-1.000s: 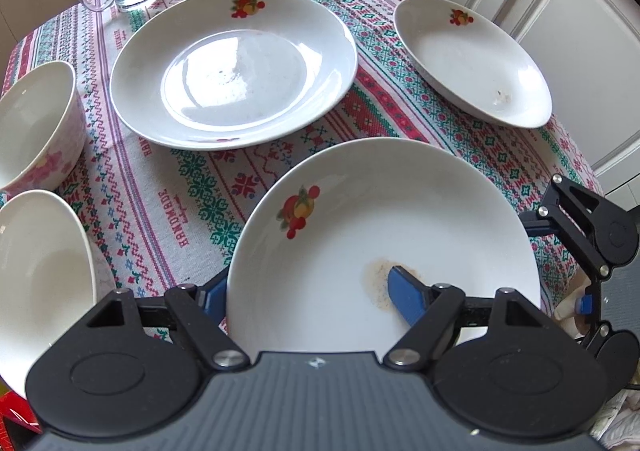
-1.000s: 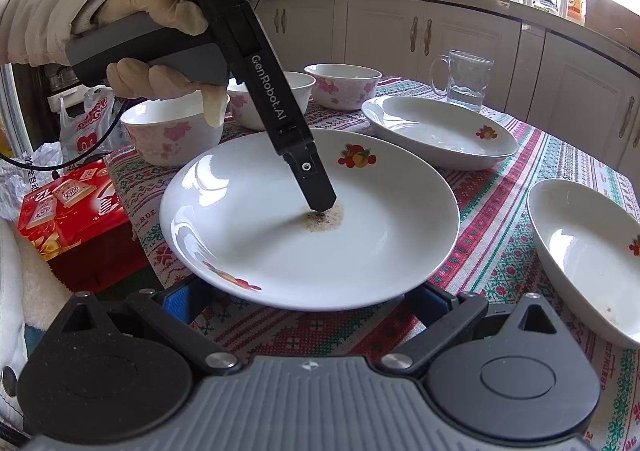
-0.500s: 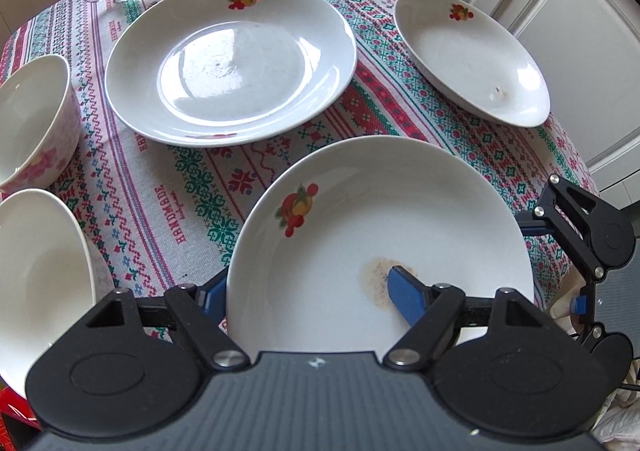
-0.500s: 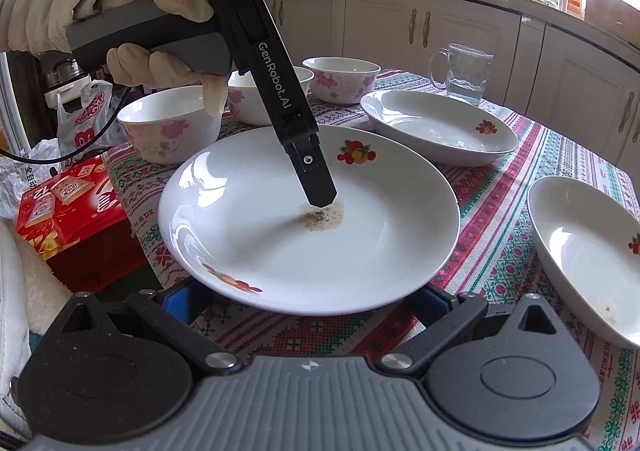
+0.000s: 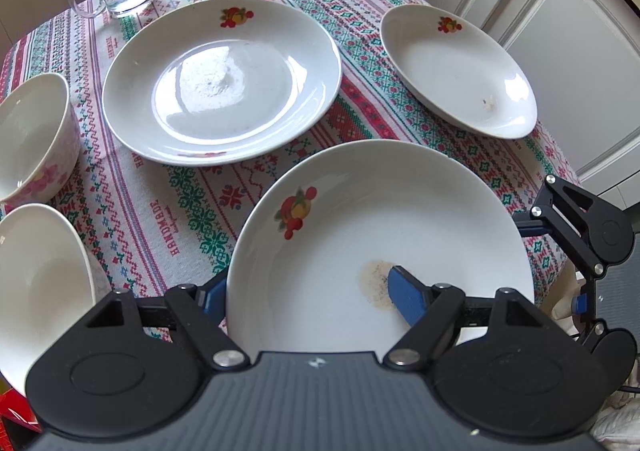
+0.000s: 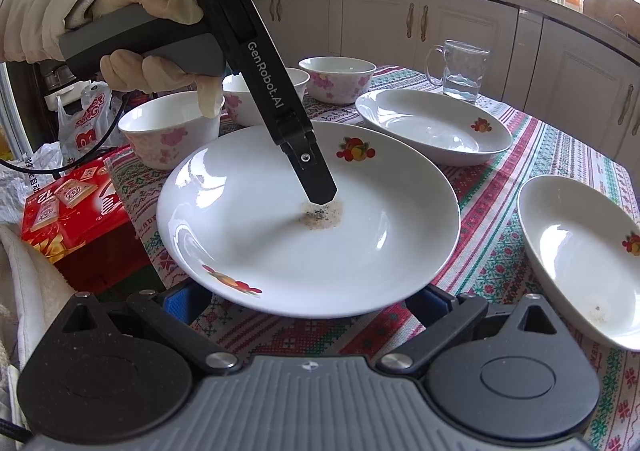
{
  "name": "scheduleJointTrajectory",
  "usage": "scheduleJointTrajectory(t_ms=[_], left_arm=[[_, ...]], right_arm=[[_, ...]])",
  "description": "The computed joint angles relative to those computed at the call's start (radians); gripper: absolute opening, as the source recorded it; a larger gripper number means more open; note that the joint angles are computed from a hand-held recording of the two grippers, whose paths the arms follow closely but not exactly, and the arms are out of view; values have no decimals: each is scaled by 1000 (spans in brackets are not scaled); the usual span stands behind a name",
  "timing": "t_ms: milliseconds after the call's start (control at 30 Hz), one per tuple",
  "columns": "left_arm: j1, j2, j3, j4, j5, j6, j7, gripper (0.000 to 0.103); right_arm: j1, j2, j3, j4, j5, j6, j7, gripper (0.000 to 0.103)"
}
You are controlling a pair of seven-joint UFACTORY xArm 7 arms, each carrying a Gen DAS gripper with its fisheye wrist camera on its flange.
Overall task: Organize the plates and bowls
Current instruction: 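Lift the stained plate with the left gripper and carry it toward another plate, then lower the stained plate onto the flower-print plate with the left gripper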
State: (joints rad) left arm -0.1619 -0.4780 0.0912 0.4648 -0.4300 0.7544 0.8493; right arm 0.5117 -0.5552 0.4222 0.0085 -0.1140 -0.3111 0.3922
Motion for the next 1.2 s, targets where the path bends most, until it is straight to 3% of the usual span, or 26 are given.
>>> scheduleJointTrajectory(t_ms=[200, 600, 1200], left_arm=[[-16, -11, -4, 14, -18, -1, -1, 79], [-70, 47, -38, 88, -55, -29, -24, 79], [-138, 260, -138, 278, -92, -89, -55, 79]], right_arm=[[63, -64, -125, -14, -42, 53, -27, 103], [100, -213, -281, -49, -67, 169, -135, 103], [34, -359, -494, -117, 14, 225, -412, 103]])
